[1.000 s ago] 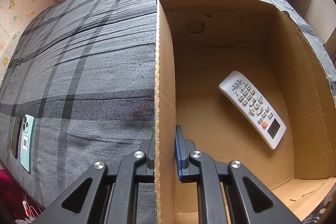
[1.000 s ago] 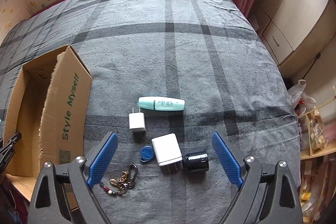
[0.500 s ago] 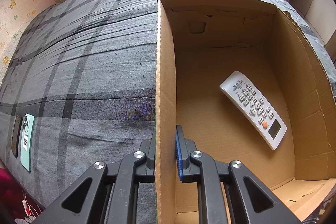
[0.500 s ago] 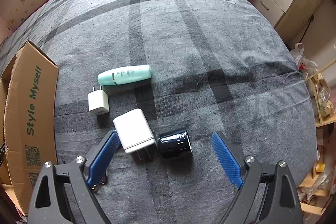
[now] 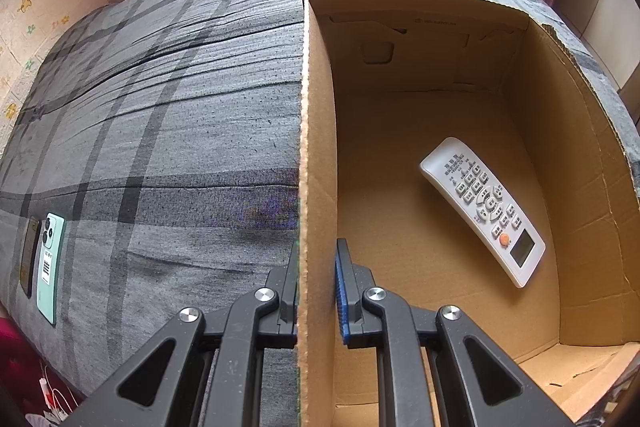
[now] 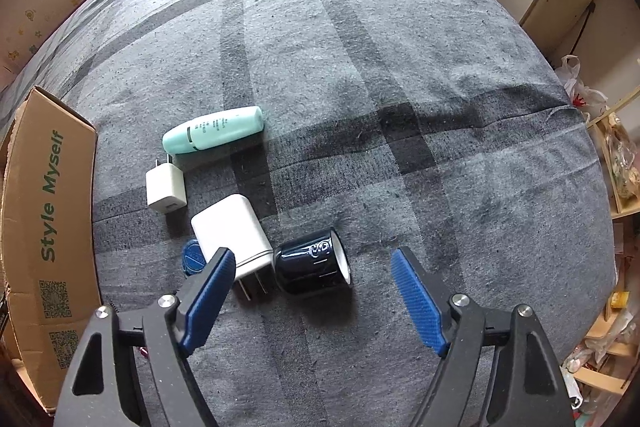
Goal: Organize rigid objects
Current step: 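Close the right tool on the white USB charger and lift it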
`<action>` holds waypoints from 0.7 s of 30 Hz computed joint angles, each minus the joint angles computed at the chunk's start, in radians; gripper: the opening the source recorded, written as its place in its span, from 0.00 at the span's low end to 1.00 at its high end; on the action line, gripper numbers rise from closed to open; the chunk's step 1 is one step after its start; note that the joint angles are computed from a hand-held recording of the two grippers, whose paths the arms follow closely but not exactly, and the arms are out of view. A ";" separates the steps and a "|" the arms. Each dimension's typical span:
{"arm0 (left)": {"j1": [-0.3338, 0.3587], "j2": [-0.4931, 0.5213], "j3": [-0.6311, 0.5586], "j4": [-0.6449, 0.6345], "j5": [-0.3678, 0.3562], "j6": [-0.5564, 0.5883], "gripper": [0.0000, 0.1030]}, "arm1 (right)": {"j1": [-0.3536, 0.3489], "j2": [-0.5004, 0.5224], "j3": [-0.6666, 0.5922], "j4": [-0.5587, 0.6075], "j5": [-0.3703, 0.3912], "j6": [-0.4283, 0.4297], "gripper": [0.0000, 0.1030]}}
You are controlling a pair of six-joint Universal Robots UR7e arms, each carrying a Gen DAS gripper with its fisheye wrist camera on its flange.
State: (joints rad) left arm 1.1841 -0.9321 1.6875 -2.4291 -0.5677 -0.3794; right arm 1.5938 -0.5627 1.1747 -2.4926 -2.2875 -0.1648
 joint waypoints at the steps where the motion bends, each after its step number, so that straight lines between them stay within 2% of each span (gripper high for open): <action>1: 0.000 0.000 -0.001 0.001 0.000 0.000 0.15 | 0.001 0.002 -0.003 0.000 -0.002 -0.004 0.81; 16: 0.000 0.002 -0.006 0.016 0.000 -0.013 0.15 | 0.033 0.096 -0.147 0.120 0.006 -0.082 0.80; 21: 0.002 0.005 -0.010 0.018 0.002 -0.010 0.15 | 0.032 0.132 -0.200 0.190 0.016 -0.080 0.79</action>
State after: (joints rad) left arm 1.1857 -0.9273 1.6772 -2.4112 -0.5661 -0.3897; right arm 1.6260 -0.4302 0.9750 -2.3021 -2.2711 -0.2450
